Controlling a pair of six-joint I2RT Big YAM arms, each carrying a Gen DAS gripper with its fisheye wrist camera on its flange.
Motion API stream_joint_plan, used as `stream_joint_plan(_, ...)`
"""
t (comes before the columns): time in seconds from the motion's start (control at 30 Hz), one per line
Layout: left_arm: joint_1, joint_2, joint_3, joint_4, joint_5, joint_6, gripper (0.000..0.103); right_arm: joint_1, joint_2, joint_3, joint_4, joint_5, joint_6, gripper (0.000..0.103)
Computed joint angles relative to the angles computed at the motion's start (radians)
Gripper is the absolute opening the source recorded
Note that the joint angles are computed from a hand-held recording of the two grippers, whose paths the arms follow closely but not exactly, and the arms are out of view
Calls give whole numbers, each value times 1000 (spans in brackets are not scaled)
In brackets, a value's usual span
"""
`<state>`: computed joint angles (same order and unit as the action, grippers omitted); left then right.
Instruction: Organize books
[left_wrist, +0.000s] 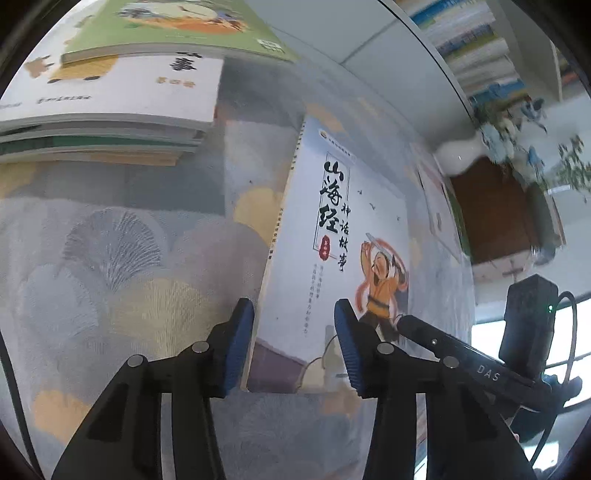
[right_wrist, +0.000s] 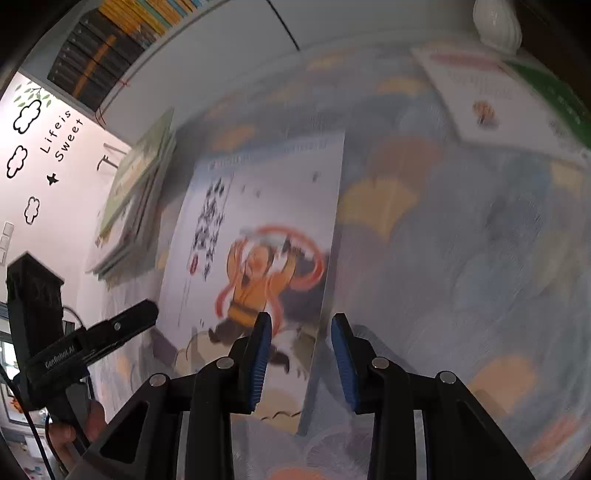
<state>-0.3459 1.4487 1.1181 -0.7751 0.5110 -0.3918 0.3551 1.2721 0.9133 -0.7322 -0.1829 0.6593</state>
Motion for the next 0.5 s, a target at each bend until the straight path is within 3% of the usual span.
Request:
stream_joint_plan(0.1, 44, -6, -24, 42, 116, -40, 41, 18, -8, -18, 11, 48, 8, 34)
stream_joint_plan(0.17, 80, -22, -46, 97, 237, -83, 41, 16, -9, -26, 26, 52, 9, 35)
stream_joint_plan(0.3, 97, -35, -54, 172, 409, -102, 42, -46, -41, -88, 124, -61, 81, 35)
stream_joint_plan(0.37, 84, -27, -53, 184, 394, -102, 42, -80, -53, -126, 182, -128, 122, 35)
stream_joint_plan(0.43, 64, -10, -45, 157, 305, -75, 41, -110, -62, -154, 226, -186, 155, 35)
stream_joint_plan(0.5, 49, 16, -37, 139, 265, -64, 35, -134, -82, -178, 248, -227, 182, 35)
